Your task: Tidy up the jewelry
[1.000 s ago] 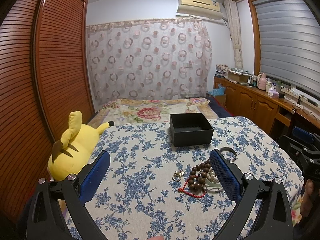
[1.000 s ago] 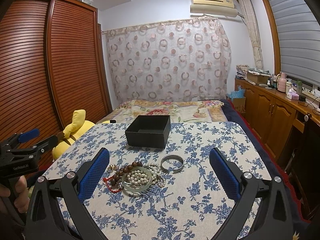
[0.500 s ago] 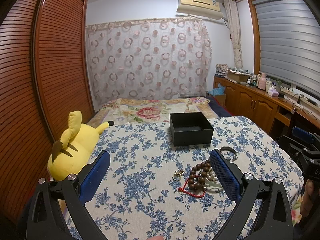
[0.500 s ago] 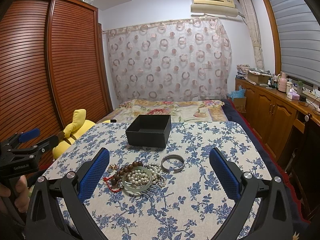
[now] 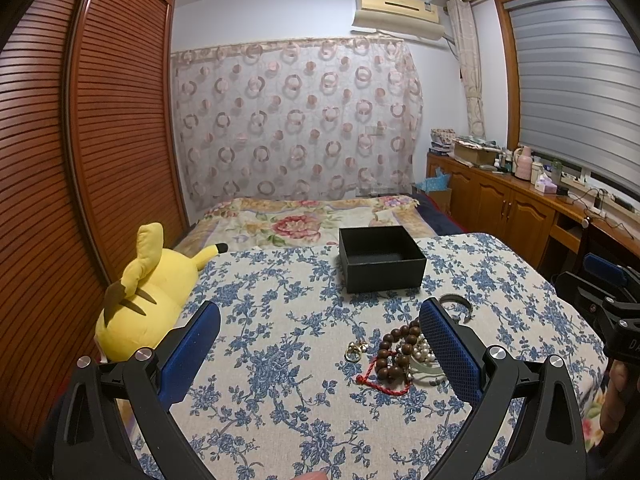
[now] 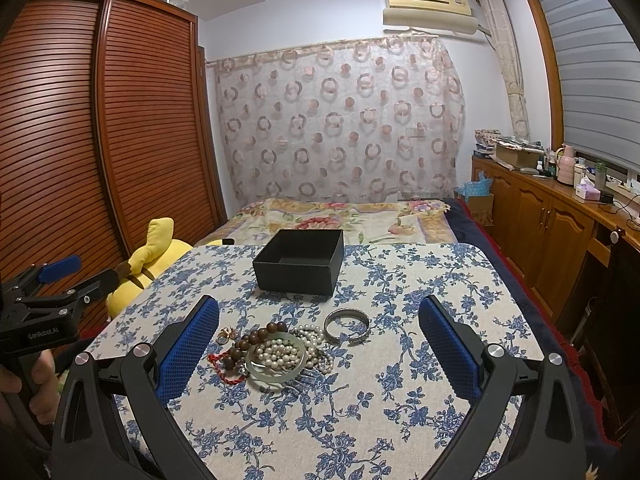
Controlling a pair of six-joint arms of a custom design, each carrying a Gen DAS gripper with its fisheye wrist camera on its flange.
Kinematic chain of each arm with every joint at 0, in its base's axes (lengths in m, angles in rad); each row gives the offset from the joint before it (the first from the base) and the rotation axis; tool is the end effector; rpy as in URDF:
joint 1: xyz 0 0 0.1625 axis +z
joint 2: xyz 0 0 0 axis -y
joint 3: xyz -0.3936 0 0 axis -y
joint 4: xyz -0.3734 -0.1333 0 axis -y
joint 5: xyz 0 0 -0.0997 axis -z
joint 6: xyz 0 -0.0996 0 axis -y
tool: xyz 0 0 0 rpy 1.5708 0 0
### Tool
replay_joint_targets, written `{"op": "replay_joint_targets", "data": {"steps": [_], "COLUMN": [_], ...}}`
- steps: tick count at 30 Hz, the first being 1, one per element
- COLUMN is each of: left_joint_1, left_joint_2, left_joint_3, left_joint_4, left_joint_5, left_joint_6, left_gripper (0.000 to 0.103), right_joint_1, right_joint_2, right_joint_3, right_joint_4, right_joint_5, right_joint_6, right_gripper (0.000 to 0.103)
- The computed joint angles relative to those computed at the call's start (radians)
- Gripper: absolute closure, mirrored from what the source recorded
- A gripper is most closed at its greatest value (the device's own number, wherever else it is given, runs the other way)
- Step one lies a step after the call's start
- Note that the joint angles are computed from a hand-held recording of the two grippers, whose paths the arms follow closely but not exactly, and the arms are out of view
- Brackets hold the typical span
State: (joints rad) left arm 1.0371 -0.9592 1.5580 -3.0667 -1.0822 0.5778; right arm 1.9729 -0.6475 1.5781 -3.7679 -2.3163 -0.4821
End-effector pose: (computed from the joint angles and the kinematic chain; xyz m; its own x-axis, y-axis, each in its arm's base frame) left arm -0.1835 -0.6644 0.2973 -0.6198 0.4051 -0.6722 0.7830 0.3771 -0.4947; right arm 0.3097 -0.5602 0.1737 -0.7691 0.1451 0.6224 -0.5348 0.3871 -0.7511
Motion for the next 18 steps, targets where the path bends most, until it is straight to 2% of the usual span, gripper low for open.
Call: {"op": "replay_joint_targets", "data": {"steps": [18], "left_joint_1": [-0.001], "left_joint_2": [0.000], "left_joint_3": [0.001], "left_joint_4": [0.027], "left_joint_5": [0.001], "left_joint_6": [-0.015], "left_gripper": [0.006], "right_joint_1": [-0.002], "right_joint_2": [0.006], "right_joint_3": [-0.002], "right_joint_4": [0.012], "right_joint_5": [0.001], "right_joint_6": [0.003], "right_gripper": [0.002]}}
